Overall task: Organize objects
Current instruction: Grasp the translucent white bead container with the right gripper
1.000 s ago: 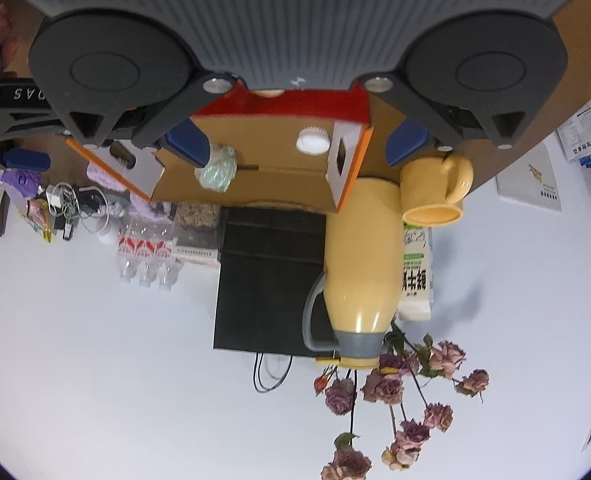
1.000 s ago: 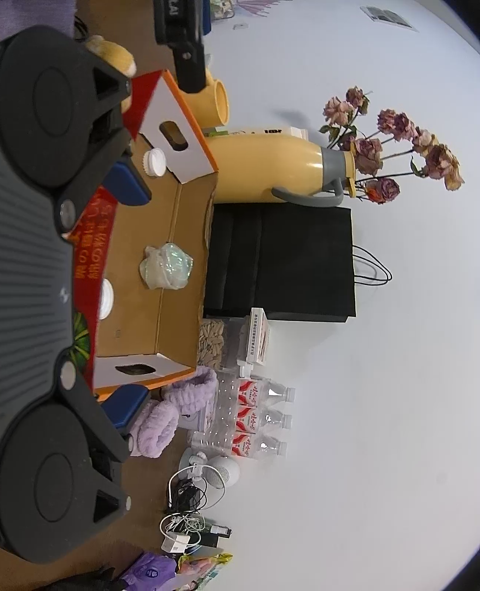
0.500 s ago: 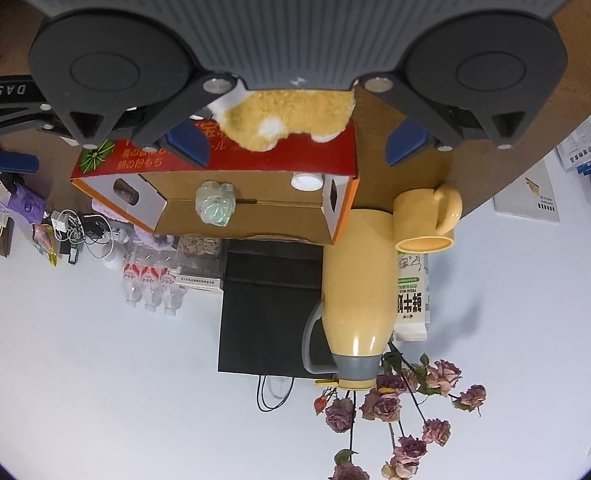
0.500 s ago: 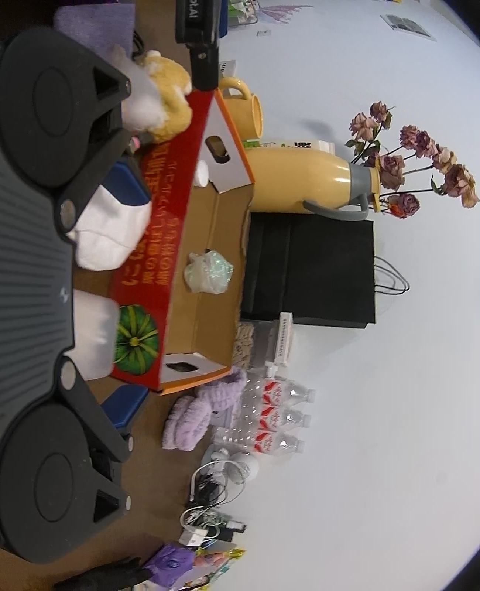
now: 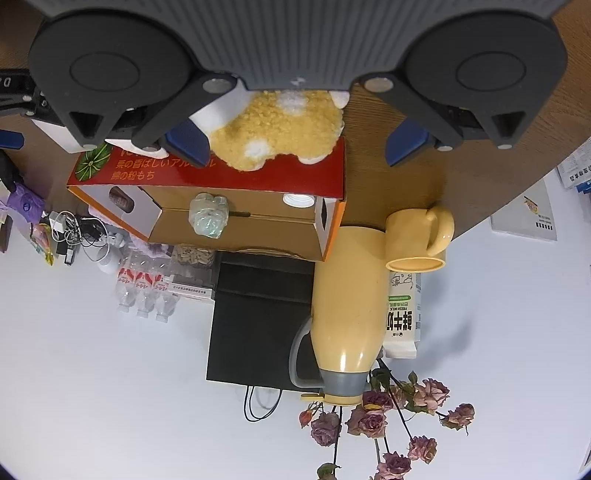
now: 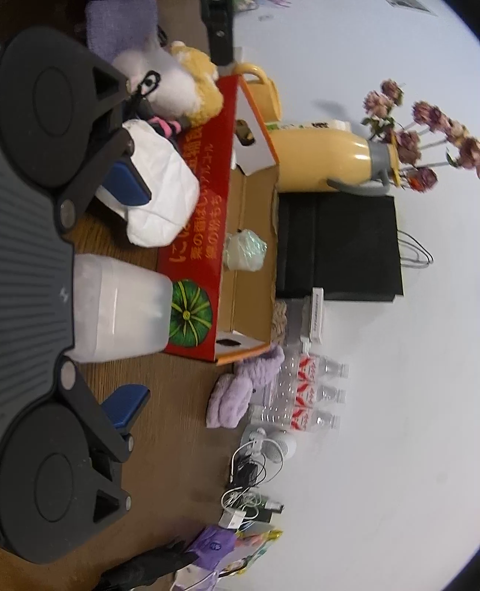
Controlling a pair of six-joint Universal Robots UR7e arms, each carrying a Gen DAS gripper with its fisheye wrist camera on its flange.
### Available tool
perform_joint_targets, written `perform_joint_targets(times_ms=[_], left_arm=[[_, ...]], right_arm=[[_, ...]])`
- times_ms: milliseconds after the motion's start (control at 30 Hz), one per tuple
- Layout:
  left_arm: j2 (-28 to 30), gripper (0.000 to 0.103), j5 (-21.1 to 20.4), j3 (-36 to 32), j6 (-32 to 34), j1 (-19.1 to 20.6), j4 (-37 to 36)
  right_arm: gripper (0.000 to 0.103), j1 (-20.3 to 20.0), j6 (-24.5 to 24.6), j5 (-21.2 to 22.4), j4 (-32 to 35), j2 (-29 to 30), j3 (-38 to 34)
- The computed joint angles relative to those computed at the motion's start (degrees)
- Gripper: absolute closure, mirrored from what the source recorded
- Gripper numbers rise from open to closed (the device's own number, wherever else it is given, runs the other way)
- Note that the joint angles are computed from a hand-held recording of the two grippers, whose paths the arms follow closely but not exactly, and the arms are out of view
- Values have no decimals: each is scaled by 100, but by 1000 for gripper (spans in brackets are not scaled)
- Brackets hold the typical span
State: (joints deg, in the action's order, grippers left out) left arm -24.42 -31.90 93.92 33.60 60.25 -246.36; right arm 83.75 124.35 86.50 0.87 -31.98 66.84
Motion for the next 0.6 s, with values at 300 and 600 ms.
perform_joint_targets(times_ms=[300,600], left_arm=[[2,0,5,16,-12,-11,14],[-12,0,99,23,-132,-2,160]], right_arm=[[0,157,138,917,399,442,-715],[0,224,593,1426,1622,1072,-1946]])
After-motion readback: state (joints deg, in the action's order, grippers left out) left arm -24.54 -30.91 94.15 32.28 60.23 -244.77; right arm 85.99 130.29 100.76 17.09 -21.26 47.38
